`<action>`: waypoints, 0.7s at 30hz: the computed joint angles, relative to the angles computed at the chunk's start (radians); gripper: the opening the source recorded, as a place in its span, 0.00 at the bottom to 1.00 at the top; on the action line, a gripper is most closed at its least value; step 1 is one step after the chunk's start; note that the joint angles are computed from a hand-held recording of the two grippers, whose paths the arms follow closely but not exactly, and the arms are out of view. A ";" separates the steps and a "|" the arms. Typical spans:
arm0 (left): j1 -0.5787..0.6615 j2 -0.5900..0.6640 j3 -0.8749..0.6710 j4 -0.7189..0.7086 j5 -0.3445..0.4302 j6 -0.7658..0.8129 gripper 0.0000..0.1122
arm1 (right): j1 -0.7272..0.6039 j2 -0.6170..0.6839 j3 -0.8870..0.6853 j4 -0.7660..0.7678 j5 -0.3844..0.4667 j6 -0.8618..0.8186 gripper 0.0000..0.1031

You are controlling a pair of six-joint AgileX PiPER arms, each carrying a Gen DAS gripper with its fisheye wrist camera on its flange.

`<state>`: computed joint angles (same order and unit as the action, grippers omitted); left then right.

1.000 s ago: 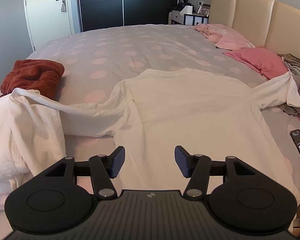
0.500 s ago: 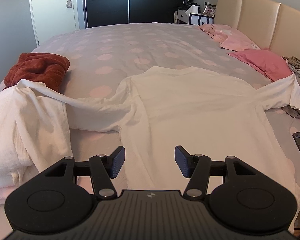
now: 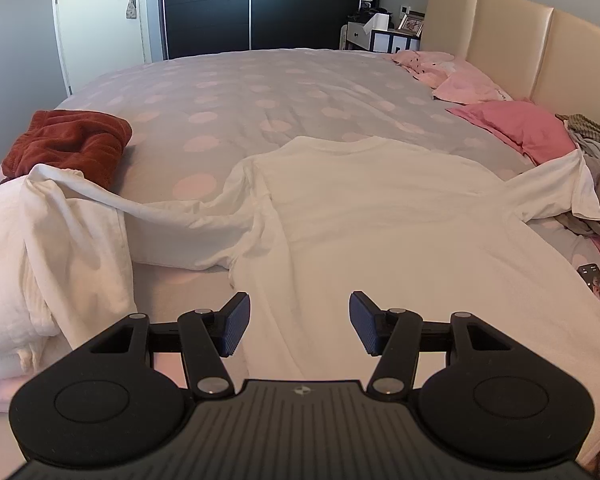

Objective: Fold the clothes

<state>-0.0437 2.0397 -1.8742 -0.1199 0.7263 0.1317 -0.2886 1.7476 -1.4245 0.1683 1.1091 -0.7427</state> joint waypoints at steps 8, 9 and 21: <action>0.005 -0.019 0.012 -0.004 0.021 0.016 0.48 | 0.040 0.100 0.045 -0.044 -0.050 0.099 0.04; 0.005 -0.022 0.016 -0.005 0.025 0.020 0.48 | 0.050 0.110 0.040 -0.058 -0.048 0.111 0.04; 0.039 -0.132 0.196 -0.087 0.136 0.192 0.48 | 0.145 -0.011 0.108 -0.125 -0.179 0.115 0.32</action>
